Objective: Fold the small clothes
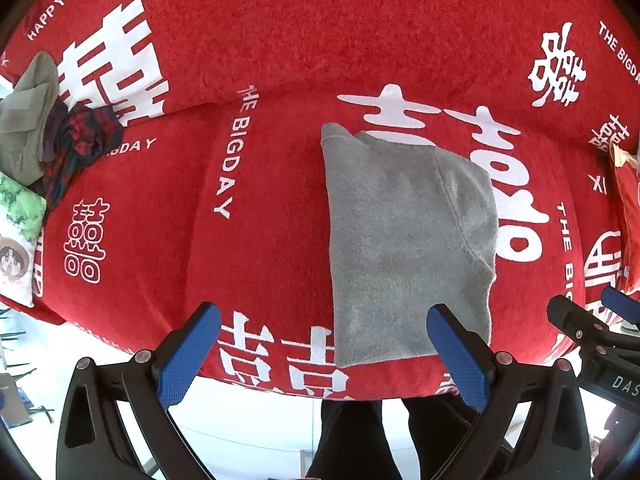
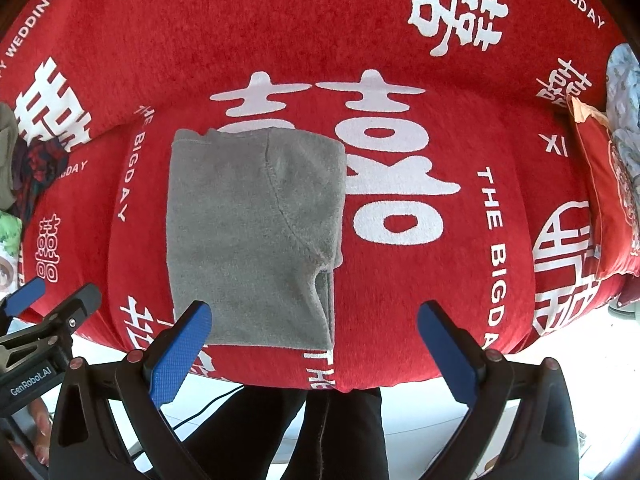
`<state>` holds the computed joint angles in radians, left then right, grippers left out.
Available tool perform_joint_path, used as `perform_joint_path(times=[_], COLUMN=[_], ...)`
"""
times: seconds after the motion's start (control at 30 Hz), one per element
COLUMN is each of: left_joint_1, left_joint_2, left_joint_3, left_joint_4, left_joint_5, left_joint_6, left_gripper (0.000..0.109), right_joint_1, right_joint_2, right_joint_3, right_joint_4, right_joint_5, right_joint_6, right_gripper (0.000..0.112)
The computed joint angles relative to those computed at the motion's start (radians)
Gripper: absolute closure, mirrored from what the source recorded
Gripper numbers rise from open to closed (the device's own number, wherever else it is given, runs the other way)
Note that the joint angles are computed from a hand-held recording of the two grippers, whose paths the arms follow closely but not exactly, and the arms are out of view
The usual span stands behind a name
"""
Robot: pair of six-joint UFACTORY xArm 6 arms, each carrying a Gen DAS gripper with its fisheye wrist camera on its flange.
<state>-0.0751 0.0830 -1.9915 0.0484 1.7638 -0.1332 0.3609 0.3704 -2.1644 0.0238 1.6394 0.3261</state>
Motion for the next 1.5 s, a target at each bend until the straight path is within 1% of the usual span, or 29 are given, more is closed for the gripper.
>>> perform_joint_path(times=[1.5], left_joint_1=[-0.008], left_joint_2=[0.000], left_joint_3=[-0.012], left_joint_4=[0.020], left_joint_5=[0.008], left_joint_6=[-0.001], left_gripper=[0.006], right_joint_1=[0.005], right_joint_2=[-0.004], right_joint_3=[-0.003], right_joint_4=[-0.022], right_joint_5=[0.001], right_joint_6=[0.010], right_gripper=[0.010])
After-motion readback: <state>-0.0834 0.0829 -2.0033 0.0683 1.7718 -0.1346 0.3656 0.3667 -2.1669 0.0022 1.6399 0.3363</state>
